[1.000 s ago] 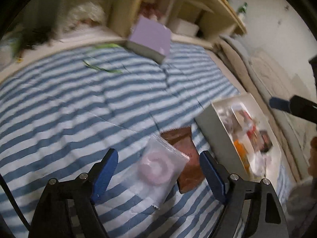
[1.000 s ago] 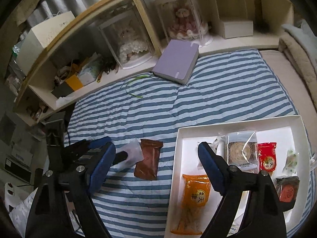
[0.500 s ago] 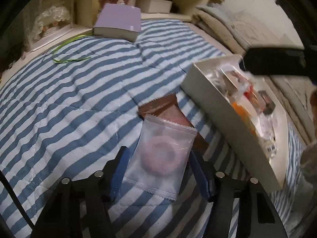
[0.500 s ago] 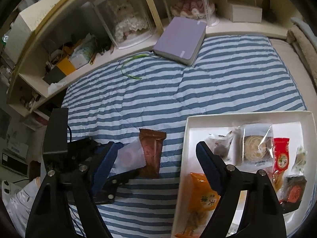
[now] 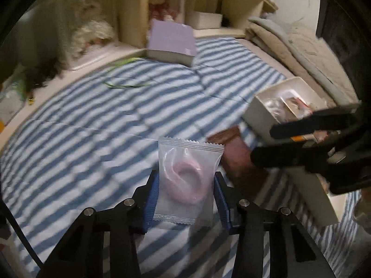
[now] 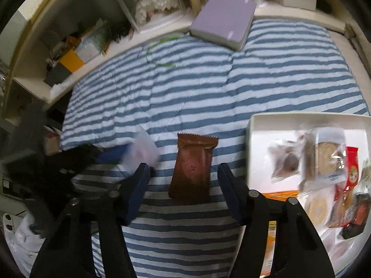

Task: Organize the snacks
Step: 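Grasp the pink donut bag with the left tool while the right tool grasps the brown wrapped cake, then carry the pink donut bag and brown wrapped cake over the white tray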

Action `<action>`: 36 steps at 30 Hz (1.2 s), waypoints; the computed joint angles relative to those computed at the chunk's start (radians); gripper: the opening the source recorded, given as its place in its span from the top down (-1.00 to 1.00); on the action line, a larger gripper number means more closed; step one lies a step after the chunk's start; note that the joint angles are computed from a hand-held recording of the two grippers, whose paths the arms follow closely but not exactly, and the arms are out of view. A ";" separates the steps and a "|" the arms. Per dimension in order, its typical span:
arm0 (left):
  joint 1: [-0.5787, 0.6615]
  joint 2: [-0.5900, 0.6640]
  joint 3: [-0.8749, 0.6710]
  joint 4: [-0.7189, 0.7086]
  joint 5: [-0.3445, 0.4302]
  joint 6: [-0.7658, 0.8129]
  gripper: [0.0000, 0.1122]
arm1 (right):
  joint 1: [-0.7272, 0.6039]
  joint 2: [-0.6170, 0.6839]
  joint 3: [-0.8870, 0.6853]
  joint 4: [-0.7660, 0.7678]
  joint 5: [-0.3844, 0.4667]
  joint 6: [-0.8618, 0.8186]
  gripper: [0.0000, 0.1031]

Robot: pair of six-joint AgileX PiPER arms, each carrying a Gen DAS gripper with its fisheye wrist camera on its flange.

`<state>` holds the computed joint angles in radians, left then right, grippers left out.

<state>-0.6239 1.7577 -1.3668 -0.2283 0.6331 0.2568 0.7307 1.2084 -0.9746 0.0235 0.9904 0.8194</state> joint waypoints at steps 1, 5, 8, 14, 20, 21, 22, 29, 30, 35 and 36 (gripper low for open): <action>-0.011 -0.027 0.019 0.028 -0.001 -0.040 0.20 | 0.011 0.025 -0.005 -0.007 -0.003 0.011 -0.18; 0.028 -0.072 0.063 0.087 -0.010 -0.104 0.20 | 0.039 0.110 -0.018 -0.039 -0.011 0.063 -0.18; 0.055 -0.105 0.105 0.124 -0.027 -0.166 0.16 | 0.076 0.183 -0.045 -0.083 -0.003 0.102 -0.18; 0.121 -0.092 0.093 -0.022 0.025 -0.032 -0.24 | 0.159 0.301 -0.100 -0.199 0.055 0.197 -0.16; 0.109 -0.039 0.036 -0.012 0.074 0.053 -0.21 | 0.166 0.299 -0.082 -0.211 0.052 0.204 0.19; 0.104 -0.027 0.022 0.000 0.085 0.048 -0.16 | 0.164 0.292 -0.077 -0.207 0.049 0.196 0.19; 0.091 -0.015 0.011 0.027 0.095 0.027 0.05 | 0.164 0.286 -0.073 -0.205 0.049 0.189 0.19; 0.094 0.008 -0.021 0.013 0.117 -0.047 0.15 | 0.195 0.220 -0.041 -0.207 0.049 0.211 0.20; 0.097 -0.001 -0.014 0.002 0.112 -0.054 0.16 | 0.201 0.210 -0.039 -0.212 0.048 0.221 0.20; 0.086 -0.092 0.043 -0.019 0.063 -0.091 0.17 | 0.241 0.126 -0.033 -0.255 0.073 0.278 0.20; 0.083 -0.112 0.051 -0.024 0.056 -0.096 0.17 | 0.247 0.111 -0.038 -0.265 0.085 0.284 0.20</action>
<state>-0.5411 1.6454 -1.3153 -0.2520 0.6890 0.1606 0.9773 1.3189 -1.0122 -0.2420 1.0749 1.1035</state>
